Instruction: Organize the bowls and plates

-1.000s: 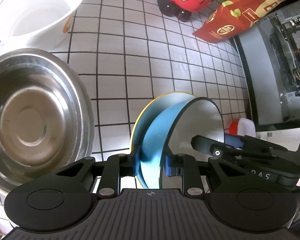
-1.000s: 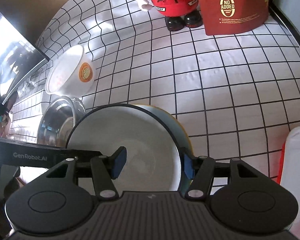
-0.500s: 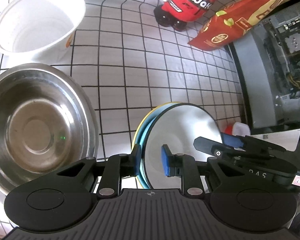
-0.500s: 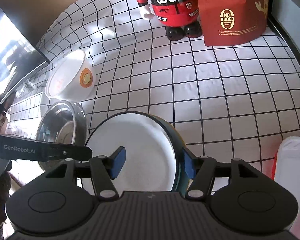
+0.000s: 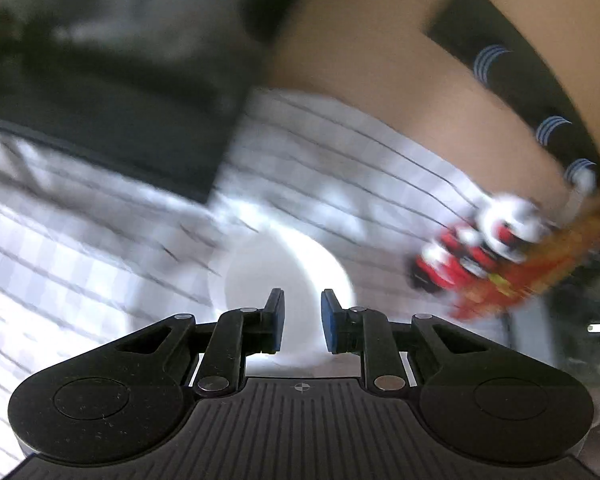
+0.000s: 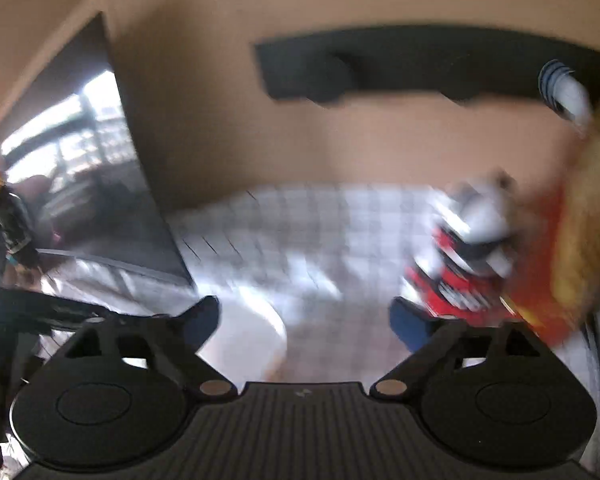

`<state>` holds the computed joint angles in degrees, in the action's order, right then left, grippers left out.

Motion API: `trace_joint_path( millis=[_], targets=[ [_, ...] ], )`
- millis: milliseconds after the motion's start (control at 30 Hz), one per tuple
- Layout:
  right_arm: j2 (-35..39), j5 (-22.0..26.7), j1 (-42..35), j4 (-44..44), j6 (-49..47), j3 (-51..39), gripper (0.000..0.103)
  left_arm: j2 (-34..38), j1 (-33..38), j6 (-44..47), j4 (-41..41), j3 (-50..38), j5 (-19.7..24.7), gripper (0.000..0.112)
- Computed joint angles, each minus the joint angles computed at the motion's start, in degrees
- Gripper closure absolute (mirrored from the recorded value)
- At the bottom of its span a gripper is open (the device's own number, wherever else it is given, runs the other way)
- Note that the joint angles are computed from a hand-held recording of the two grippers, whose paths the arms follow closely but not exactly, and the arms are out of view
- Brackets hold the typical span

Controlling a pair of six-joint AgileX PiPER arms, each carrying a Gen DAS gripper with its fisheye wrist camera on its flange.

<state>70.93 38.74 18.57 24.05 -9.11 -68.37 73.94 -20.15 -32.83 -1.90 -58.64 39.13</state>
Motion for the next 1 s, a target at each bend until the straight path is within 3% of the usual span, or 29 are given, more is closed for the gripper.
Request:
trace_joint_path(
  millis=[100,167,233,400,533,767,1000],
  targets=[
    [11.5,-1.8,8.3,-14.4,9.7,-7.1,0.000,5.0,1.7,-1.4,3.8,0.3,-1.9,0.090],
    [17.8,-1.0,10.0,-18.0,11.2,-9.6,0.000,8.7,2.5,0.9,1.8,0.6,-3.7,0.089],
    [24.6,2.3,9.1,-12.6,8.1,-12.8,0.001,12.5,3.1,1.0,0.8,0.9,-6.0,0.089],
    [38.8,11.8,1.5,10.7,-3.9,-21.1,0.001,17.4,5.5,0.4,-0.6,1.8,-10.6,0.089],
    [47.4,15.3,0.1,14.9,-4.6,-28.6,0.001,19.6,7.6,6.7,-6.8,2.4,-13.8,0.089],
    [55.1,19.6,2.2,11.8,-1.3,-37.1,0.001,23.7,13.0,29.8,-32.3,4.2,-15.2,0.089],
    [54.9,19.6,1.9,12.4,-1.8,-36.3,0.000,26.7,14.5,38.1,-40.0,3.3,-13.8,0.089]
  ],
)
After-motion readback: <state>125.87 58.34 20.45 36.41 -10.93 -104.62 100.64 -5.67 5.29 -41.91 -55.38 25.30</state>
